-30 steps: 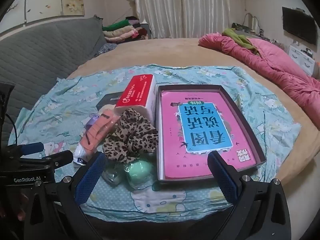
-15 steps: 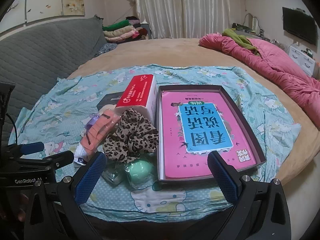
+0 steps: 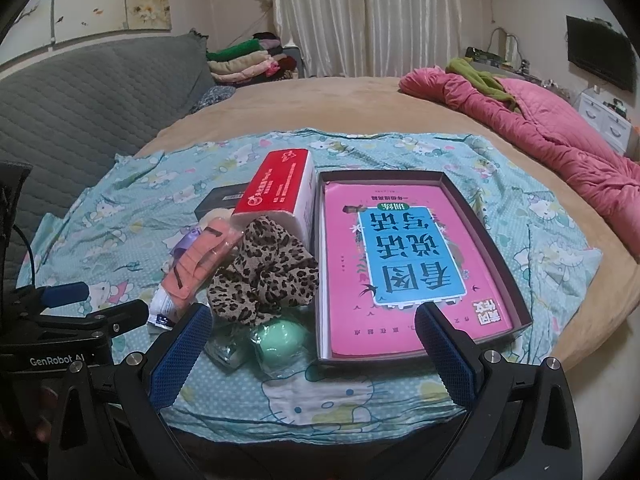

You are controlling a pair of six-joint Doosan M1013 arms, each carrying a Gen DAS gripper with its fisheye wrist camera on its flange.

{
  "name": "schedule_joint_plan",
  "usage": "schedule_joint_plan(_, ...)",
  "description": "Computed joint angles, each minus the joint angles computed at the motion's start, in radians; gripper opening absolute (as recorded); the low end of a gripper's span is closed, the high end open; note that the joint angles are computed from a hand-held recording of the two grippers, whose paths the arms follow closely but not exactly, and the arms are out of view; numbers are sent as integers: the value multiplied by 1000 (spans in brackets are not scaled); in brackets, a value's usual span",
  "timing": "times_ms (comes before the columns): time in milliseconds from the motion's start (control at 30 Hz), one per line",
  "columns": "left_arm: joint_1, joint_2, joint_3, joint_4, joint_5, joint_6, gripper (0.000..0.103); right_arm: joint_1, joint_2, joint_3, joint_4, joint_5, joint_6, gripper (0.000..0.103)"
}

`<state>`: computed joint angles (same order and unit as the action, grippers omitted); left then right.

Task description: Organize soft objects

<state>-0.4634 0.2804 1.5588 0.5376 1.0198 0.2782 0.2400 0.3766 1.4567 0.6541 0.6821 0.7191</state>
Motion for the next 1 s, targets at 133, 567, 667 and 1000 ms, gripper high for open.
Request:
schedule_joint_plan(133,2,-3,2,-2,-5,0,101,0,-1,2,5,-4,-3,101)
schedule_joint_plan(567,1,-2,2,-1,-6,4,101,-1,-1,3,7,-4,-7,101)
schedule_joint_plan(667,1,-2,2,0,-5,3,101,-1,-1,4,7,-5,-7,101)
schedule_joint_plan(1000,3,-5,5,0,-19,-7,101,-1,-1,2,5,-3,-5,101)
